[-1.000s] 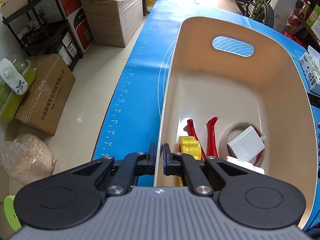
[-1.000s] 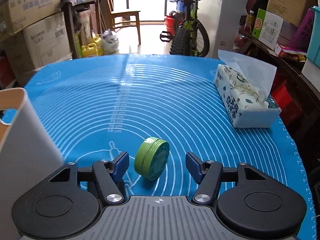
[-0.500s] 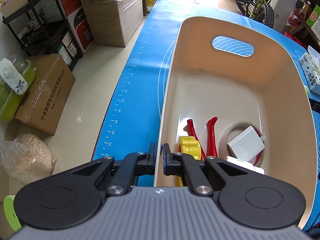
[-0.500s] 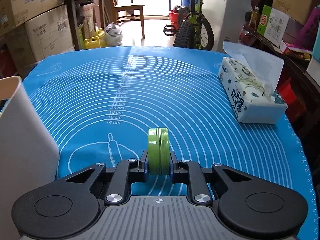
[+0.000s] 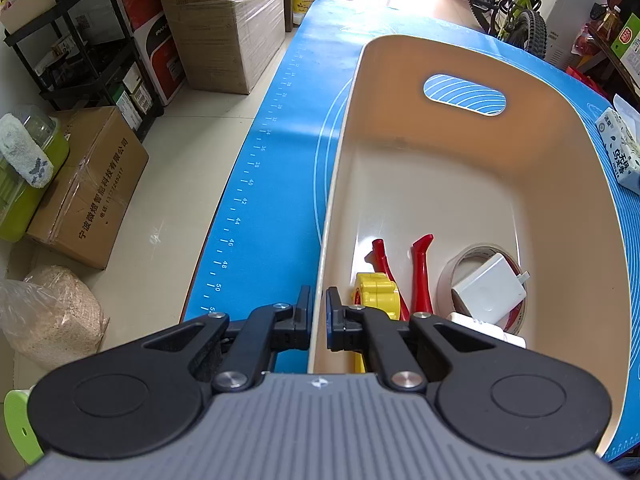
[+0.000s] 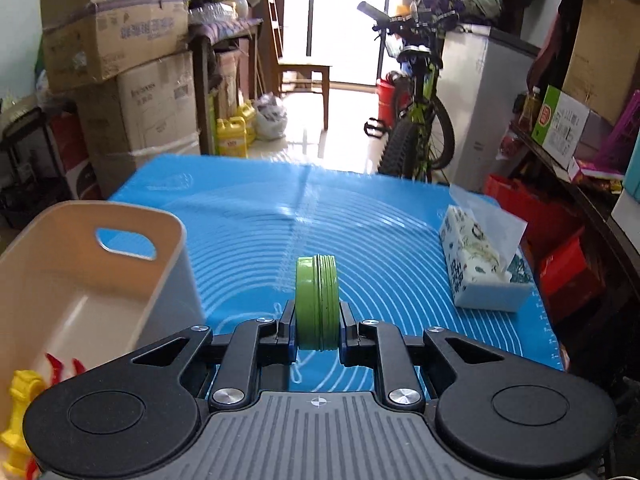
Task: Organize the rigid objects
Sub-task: 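Reach the right tool to the green tape roll and grasp it, then carry the green tape roll into the basket with the right tool and release it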
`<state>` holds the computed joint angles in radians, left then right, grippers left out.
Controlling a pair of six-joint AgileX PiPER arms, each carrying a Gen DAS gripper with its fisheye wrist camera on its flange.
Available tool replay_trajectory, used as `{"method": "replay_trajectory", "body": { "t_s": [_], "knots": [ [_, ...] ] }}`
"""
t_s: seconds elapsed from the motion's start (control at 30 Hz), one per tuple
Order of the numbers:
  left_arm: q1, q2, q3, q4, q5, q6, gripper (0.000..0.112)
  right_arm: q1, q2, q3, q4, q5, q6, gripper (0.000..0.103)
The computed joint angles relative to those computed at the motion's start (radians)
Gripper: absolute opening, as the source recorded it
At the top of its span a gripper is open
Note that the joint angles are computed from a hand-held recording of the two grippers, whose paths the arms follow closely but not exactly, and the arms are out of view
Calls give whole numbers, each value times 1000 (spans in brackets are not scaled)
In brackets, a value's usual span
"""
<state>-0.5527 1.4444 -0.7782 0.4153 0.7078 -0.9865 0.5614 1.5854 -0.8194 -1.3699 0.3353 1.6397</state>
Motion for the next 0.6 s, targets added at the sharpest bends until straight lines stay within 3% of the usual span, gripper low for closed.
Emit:
{"method": "replay_trajectory", "body": {
  "t_s": [0.23,0.6],
  "knots": [
    [-4,3,-1,7,3,-7,8,117,-123,78,-186,54,332,29],
    [-15,9,-8,19,16,-22,8,246,-71,19,-148,32,293,29]
  ]
}}
